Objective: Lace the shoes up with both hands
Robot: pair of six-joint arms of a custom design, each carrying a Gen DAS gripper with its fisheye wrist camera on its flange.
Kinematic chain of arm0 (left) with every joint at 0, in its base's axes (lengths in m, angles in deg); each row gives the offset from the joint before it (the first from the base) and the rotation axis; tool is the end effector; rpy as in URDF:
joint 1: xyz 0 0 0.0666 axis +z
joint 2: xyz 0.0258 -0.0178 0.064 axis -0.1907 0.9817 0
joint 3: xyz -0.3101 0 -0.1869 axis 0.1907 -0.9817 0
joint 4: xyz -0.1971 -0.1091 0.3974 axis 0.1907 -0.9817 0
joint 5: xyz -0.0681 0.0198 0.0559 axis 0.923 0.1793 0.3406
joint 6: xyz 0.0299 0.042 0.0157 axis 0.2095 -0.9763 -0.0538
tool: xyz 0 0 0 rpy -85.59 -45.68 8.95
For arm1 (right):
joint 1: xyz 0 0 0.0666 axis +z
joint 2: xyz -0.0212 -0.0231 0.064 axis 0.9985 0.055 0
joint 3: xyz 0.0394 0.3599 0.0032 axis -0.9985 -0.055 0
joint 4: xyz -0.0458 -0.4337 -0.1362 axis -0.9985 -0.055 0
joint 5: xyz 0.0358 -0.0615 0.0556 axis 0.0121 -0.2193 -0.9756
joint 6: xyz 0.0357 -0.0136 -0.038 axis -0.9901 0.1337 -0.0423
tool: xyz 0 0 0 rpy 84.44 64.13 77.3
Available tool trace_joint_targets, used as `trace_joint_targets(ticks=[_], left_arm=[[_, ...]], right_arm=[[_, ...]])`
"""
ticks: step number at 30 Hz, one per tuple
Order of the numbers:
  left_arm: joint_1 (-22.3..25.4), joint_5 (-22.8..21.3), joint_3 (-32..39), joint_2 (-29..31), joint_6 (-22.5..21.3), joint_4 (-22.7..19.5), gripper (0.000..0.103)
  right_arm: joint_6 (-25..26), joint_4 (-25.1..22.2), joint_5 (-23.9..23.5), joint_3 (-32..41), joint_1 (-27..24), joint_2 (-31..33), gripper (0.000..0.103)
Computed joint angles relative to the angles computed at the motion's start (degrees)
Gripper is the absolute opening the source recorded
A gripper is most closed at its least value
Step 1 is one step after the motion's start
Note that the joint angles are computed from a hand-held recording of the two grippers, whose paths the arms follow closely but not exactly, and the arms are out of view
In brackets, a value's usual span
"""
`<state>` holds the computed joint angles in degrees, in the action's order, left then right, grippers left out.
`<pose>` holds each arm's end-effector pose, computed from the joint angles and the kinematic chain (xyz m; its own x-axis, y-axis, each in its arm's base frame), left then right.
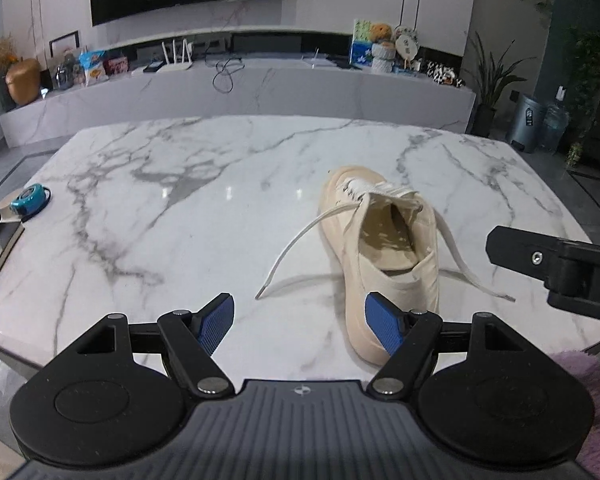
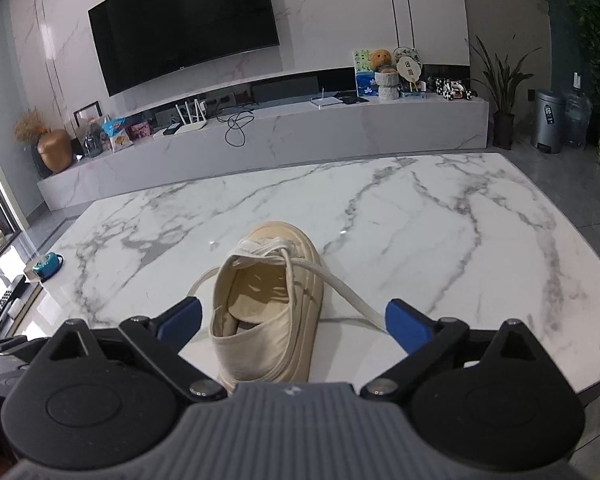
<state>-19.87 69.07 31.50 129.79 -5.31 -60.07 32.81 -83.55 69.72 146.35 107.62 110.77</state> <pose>0.5635 -0.0774 0.5579 -0.6744 -0.2326 -0.7008 -0.3075 0.9513 -0.0199 0.6246 0.2424 0.5400 -0.5822 -0.1213 -0.8040 -0.4187 0.8923 0.1686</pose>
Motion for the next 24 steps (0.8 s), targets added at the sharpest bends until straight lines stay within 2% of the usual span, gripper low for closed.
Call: trace_joint_targets(ticks=[8,24], left_arm=[[-2.0,-6.4,2.6,2.1,-2.5,-3.0,0.071],[-1.5,-5.2,3.1,2.3,-2.2,-3.6,0.071]], right_arm=[[-0.1,-1.0,-0.7,0.6,-0.2,0.4,0.099],[-0.8,-1.6,-1.8,1.1,-0.5,0.8,0.099]])
